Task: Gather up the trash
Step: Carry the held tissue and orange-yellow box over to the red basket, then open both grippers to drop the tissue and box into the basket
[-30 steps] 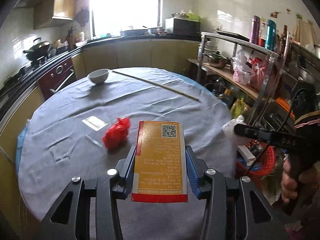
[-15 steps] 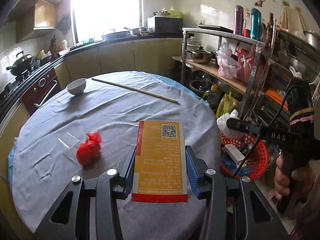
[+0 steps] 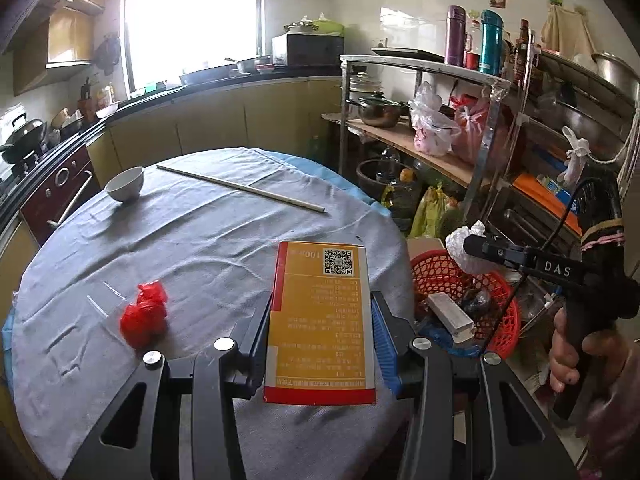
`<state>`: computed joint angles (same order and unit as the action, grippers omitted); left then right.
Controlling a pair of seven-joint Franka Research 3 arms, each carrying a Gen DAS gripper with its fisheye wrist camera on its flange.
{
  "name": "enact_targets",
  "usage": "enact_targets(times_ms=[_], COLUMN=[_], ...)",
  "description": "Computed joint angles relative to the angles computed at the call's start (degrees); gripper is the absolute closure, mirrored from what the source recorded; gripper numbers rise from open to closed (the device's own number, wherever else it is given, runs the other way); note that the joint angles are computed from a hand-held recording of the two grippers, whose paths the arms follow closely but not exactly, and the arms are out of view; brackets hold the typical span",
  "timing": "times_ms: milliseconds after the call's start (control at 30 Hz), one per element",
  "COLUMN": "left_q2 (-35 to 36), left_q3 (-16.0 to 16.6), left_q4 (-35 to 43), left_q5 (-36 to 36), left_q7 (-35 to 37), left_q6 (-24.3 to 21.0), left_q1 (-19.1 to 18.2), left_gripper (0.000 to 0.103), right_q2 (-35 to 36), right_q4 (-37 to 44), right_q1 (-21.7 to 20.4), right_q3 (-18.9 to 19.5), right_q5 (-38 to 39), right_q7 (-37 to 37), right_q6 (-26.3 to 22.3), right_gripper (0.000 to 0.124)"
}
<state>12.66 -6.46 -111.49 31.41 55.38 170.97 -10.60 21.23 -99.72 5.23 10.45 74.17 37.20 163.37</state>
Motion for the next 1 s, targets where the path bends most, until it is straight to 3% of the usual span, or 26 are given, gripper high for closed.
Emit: enact_targets(times_ms=[567,1000], left_q2=[6.9,16.5], left_q3=[-5.7,-10.1], left_q4=[8.2,19.1], left_q5=[-10.3,-18.0], left_q7=[13.3,24.2], left_q6=[0.9,-5.6], left_q1=[0.7,-1.1], left_gripper=[0.055,0.055], right_q2=[-4.5,-4.9], right_q4=[-6.3,-10.3], right_q1=[-1.3,-2.4], right_q3=[-2.3,-4.4], right_q5=[1.8,0.3], right_q7=[0.0,4.0], right_q6=[2.2,3.5], right_gripper=[0.086,0.086])
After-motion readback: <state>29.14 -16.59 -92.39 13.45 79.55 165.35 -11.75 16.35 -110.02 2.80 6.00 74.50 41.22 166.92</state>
